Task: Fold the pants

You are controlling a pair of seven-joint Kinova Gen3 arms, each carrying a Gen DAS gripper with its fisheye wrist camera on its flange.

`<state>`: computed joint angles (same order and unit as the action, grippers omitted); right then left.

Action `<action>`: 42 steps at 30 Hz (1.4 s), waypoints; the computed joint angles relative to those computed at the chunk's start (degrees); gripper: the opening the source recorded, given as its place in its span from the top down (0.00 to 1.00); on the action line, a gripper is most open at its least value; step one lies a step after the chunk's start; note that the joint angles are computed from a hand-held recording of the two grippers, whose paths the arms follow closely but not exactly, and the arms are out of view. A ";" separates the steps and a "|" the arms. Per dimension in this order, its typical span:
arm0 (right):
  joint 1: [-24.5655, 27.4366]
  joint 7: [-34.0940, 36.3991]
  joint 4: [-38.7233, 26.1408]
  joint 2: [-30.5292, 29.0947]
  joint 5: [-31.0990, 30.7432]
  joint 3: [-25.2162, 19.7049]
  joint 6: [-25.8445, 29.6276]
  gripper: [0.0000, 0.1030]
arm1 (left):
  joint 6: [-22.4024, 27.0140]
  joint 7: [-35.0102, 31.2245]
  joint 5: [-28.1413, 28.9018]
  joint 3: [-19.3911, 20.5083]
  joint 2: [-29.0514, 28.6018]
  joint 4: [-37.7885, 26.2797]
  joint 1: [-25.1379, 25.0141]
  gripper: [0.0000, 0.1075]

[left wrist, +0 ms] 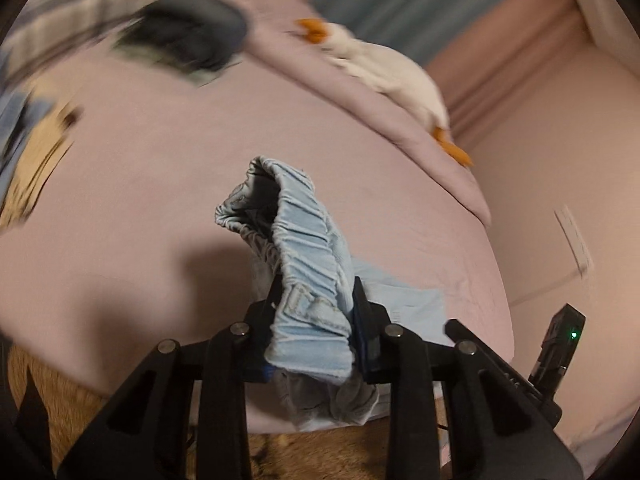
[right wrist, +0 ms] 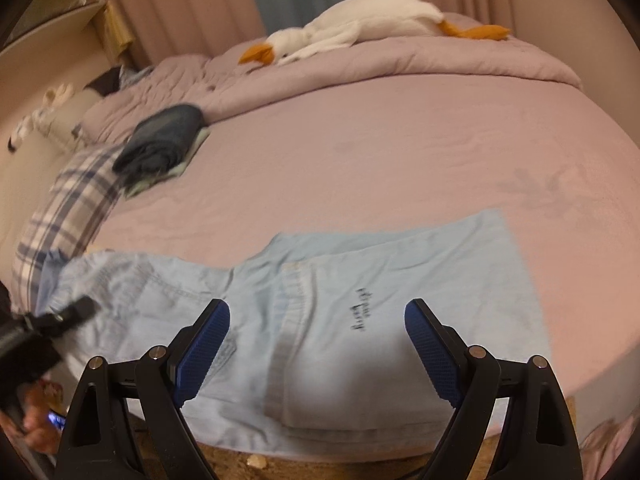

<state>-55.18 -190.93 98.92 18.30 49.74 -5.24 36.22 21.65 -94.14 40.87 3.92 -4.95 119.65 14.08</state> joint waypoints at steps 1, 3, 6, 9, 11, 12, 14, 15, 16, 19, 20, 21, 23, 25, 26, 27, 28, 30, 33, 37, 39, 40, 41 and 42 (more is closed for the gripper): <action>-0.20 -2.32 0.78 -0.44 1.79 -0.30 0.41 0.14 | -0.04 0.09 -0.71 0.70 0.67 -1.34 0.52 0.74; -0.24 -6.98 3.05 -2.02 5.09 -1.20 1.85 0.14 | 0.74 -0.21 -2.55 2.50 2.58 -4.57 1.56 0.74; 3.48 -13.97 6.29 -3.80 9.44 -6.68 5.00 0.14 | 1.96 1.79 -7.03 5.47 6.70 -9.97 3.12 0.75; 7.38 -20.30 9.83 -5.36 12.33 -11.22 6.17 0.14 | 2.86 3.29 -11.27 7.96 11.57 -14.67 4.98 0.75; 7.71 -22.83 11.89 -6.39 12.40 -11.31 6.24 0.14 | 3.82 5.14 -14.42 9.03 15.26 -17.73 6.45 0.75; 8.90 -23.98 12.66 -6.64 12.47 -12.70 6.72 0.14 | 4.81 5.77 -15.70 9.47 17.22 -19.48 6.96 0.75; 9.89 -25.54 13.99 -7.17 12.18 -13.94 7.25 0.14 | 6.23 5.74 -17.25 10.60 21.01 -22.27 7.50 0.75; 10.75 -26.36 14.57 -7.33 11.99 -14.92 7.56 0.14 | 6.96 5.59 -17.75 11.12 22.51 -23.58 7.47 0.74; 11.61 -26.94 15.09 -7.53 11.92 -15.70 7.59 0.14 | 7.71 5.14 -17.87 11.54 24.23 -25.00 7.53 0.72; 13.41 -27.53 16.13 -8.08 10.36 -17.20 7.76 0.14 | 10.00 -0.32 -13.29 16.47 27.56 -27.30 3.49 0.63; 13.07 -27.21 16.27 -8.28 9.55 -16.71 7.81 0.14 | 11.87 -2.64 -11.36 18.04 28.30 -28.05 1.83 0.55; 11.83 -26.93 16.54 -8.65 8.88 -15.33 7.91 0.14 | 12.80 -4.69 -9.56 18.60 28.10 -27.73 1.03 0.45; 7.44 -25.96 16.98 -9.49 7.61 -10.52 7.63 0.14 | 11.87 -6.65 -7.51 18.44 26.35 -25.94 0.21 0.43; 5.54 -26.22 17.26 -9.83 7.48 -8.54 7.63 0.14 | 9.05 -5.33 -8.45 18.26 23.62 -23.30 -0.33 0.38; 5.60 -26.36 17.38 -9.89 7.36 -8.28 7.25 0.14 | 7.82 -3.27 -9.79 17.06 22.02 -21.91 -0.04 0.32; 5.21 -26.43 17.72 -10.05 7.57 -7.34 5.93 0.14 | 7.34 -0.94 -11.74 15.27 21.34 -21.56 1.31 0.30; 5.65 -26.82 18.09 -10.06 8.14 -7.14 4.21 0.14 | 6.44 1.39 -14.07 12.62 20.17 -20.22 2.95 0.30; 9.45 -28.99 19.13 -9.85 11.52 -9.69 -0.41 0.14 | 6.35 6.05 -18.73 7.31 18.92 -18.64 6.97 0.30; 17.42 -29.01 18.86 -7.87 15.76 -15.46 -7.39 0.21 | 7.61 13.04 -24.56 0.80 18.68 -17.26 11.70 0.31; 26.19 -20.18 15.06 -1.75 12.16 -22.09 -12.22 0.52 | 7.09 18.04 -26.61 4.77 18.48 -14.38 7.45 0.31; 25.40 -15.53 12.53 0.50 8.56 -22.27 -9.23 0.74 | 7.31 20.30 -28.41 5.60 18.91 -14.15 6.96 0.31; 23.42 -13.87 11.52 0.15 7.22 -21.03 -6.90 0.75 | 7.57 21.37 -29.36 5.45 18.70 -13.97 7.52 0.31; 20.76 -13.15 11.06 -0.88 6.76 -19.06 -4.57 0.76 | 7.77 21.73 -30.02 5.61 18.84 -13.95 7.55 0.31; 18.11 -13.30 11.24 -2.55 7.17 -16.99 -2.24 0.76 | 7.80 21.82 -30.47 5.80 19.06 -13.67 7.44 0.31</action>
<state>-37.07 -204.23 110.16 15.74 56.91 -22.22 33.98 29.46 -72.32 10.40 9.72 14.11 105.99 21.52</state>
